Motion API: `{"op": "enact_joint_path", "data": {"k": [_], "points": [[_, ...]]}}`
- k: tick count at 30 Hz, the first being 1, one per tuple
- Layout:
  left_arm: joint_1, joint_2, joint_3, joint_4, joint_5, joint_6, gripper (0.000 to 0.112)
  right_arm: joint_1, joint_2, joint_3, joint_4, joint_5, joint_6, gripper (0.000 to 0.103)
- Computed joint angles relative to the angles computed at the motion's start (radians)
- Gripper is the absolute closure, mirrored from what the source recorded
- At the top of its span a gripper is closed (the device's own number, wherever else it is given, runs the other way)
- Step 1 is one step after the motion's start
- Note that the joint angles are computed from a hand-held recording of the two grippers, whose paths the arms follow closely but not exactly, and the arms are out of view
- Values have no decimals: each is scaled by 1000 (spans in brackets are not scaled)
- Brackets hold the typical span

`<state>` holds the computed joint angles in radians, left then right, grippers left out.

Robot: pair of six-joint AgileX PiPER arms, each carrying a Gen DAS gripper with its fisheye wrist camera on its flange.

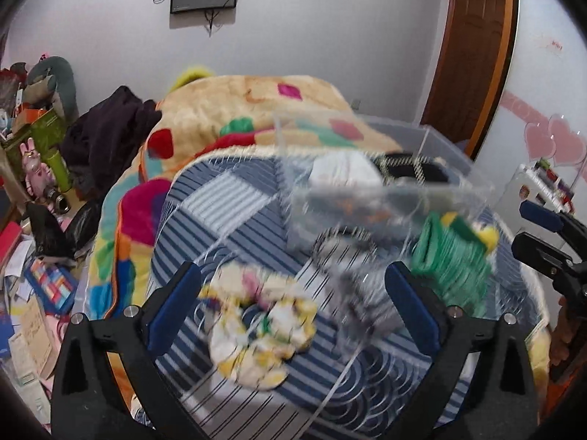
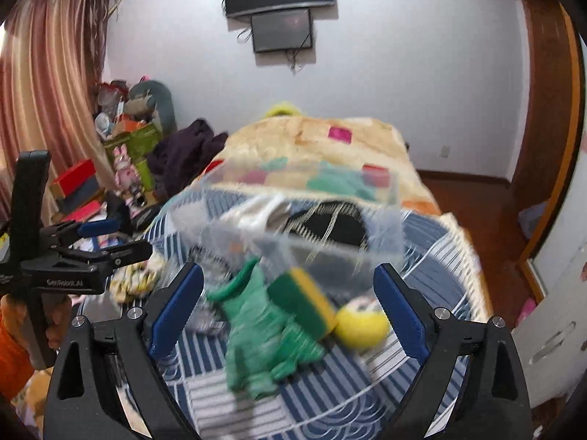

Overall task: Organize soft objects
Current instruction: 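Grasp the floral scrunchie with left tool while right tool grasps green glove, then drop the scrunchie into the box with left tool while right drops the glove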

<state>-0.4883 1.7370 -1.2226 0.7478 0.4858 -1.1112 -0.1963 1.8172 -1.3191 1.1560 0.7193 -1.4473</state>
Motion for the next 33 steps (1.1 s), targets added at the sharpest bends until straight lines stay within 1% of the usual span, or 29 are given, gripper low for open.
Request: {"op": "enact_joint_path", "data": {"k": [2, 5, 7, 9, 11, 13, 14, 16, 17, 19, 20, 21, 22, 24, 26, 29, 33], "points": [[-18, 6, 27, 71, 25, -82, 11, 10, 8, 24, -3, -6, -15, 10], [-12, 13, 58, 93, 27, -154, 11, 20, 20, 50, -17, -4, -9, 12], [3, 13, 86, 101, 4, -205, 11, 28, 35, 56, -35, -6, 5, 24], [20, 21, 95, 70, -11, -197, 11, 36, 53, 44, -78, 1, 42, 33], [32, 31, 102, 63, -26, -204, 11, 49, 65, 43, -102, -22, 61, 36], [26, 40, 105, 105, -21, -242, 11, 59, 61, 55, -103, -51, 49, 45], [13, 43, 106, 148, -7, -276, 11, 61, 59, 58, -105, -56, 45, 48], [-4, 42, 115, 196, -3, -307, 19, 63, 55, 64, -116, -59, 45, 63], [-11, 45, 113, 203, 1, -304, 28, 60, 50, 80, -109, -61, 31, 65], [-26, 48, 110, 225, 15, -306, 38, 52, 52, 81, -105, -55, 23, 72], [-30, 45, 114, 233, 11, -305, 48, 47, 50, 84, -101, -50, 16, 75], [-34, 42, 115, 234, 9, -299, 57, 41, 49, 82, -100, -37, 14, 80], [-39, 39, 116, 234, 8, -293, 61, 33, 50, 77, -98, -19, 13, 88], [-49, 31, 119, 237, 3, -282, 77, 25, 48, 73, -94, 2, 13, 90], [-57, 20, 121, 242, -3, -272, 84, 19, 37, 86, -75, 4, -10, 90], [-73, -11, 133, 282, -9, -304, 89, 8, 25, 96, -52, 15, -30, 92], [-103, -52, 124, 331, 12, -320, 89, -14, 3, 105, -4, 32, -62, 92]]}}
